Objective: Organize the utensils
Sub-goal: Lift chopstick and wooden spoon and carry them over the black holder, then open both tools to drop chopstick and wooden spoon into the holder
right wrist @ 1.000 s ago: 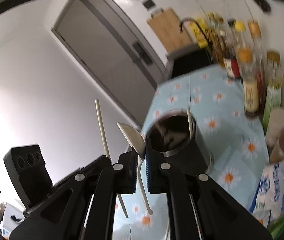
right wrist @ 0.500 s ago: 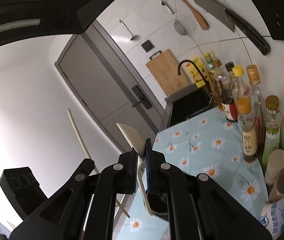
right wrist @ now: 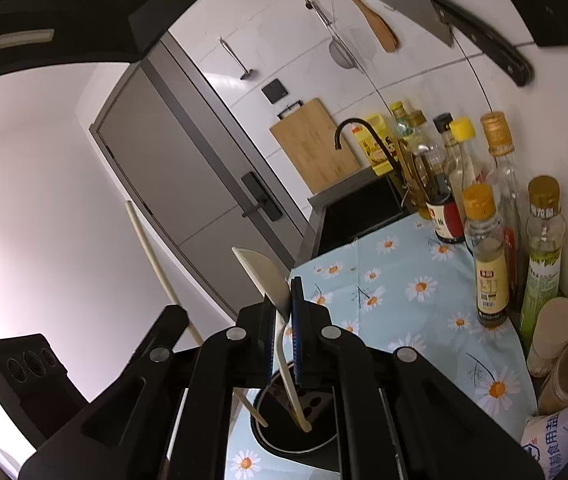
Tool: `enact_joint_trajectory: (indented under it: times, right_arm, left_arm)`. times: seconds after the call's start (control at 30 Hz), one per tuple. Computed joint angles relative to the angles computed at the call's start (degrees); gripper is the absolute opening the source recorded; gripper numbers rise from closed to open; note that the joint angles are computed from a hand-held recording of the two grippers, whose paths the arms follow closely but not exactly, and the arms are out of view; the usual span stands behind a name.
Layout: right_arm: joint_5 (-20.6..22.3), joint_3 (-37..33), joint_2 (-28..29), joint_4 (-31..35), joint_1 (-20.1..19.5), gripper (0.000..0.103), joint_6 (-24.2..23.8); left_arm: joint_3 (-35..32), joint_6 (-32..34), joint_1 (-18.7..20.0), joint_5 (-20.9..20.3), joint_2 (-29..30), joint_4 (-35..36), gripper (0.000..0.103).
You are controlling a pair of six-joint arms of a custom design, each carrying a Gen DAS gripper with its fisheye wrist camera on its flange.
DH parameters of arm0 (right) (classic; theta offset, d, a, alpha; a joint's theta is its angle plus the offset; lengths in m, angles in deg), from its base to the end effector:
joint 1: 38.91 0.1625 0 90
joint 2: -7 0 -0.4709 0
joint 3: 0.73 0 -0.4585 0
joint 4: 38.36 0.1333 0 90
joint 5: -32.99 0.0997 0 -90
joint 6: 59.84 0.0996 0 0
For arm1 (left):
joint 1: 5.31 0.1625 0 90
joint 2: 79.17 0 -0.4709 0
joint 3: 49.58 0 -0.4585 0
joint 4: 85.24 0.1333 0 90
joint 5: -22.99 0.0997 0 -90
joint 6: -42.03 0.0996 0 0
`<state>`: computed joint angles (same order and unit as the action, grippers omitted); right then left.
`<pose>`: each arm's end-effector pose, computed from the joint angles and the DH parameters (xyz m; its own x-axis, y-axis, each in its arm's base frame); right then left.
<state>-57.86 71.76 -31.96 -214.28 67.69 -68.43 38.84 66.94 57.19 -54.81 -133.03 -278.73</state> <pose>0.3801 -0.8134 0.2235 -0.9247 -0.3587 0.1273 -0.3160 0.5373 -0.7819 -0.2242 -0.7649 0.3407 -0.7990 0.3850 -0.4619 0.5541 0.1728 -0.8143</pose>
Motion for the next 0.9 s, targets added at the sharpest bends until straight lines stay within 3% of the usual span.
enact_joint_trajectory:
  times: [0.3,0.47,0.67,0.77,0.9]
  right_arm:
    - [0.2,0.0,0.0,3.3,-0.4,0.019,1.3]
    - [0.4,0.2,-0.3,3.7,-0.4,0.029,2.2]
    - [-0.1,1.1,-1.0,3.6,0.0,0.031,2.1]
    - [-0.8,1.0,-1.2,5.3,0.3,0.041,1.5]
    - [-2.6,0.6,-1.2,7.7,0.7,0.041,1.1]
  left_arm:
    - [0.6,-3.4,1.0,1.7,-0.6,5.9,0.004]
    - [1.2,-3.7,0.8,3.1,-1.0,5.9,0.005]
    - [2.2,-4.7,0.7,3.6,-1.8,5.4,0.005]
    - [2.9,-5.0,0.6,3.8,-2.3,5.1,0.005]
    - [3.8,-5.3,0.5,4.1,-2.9,4.6,0.005]
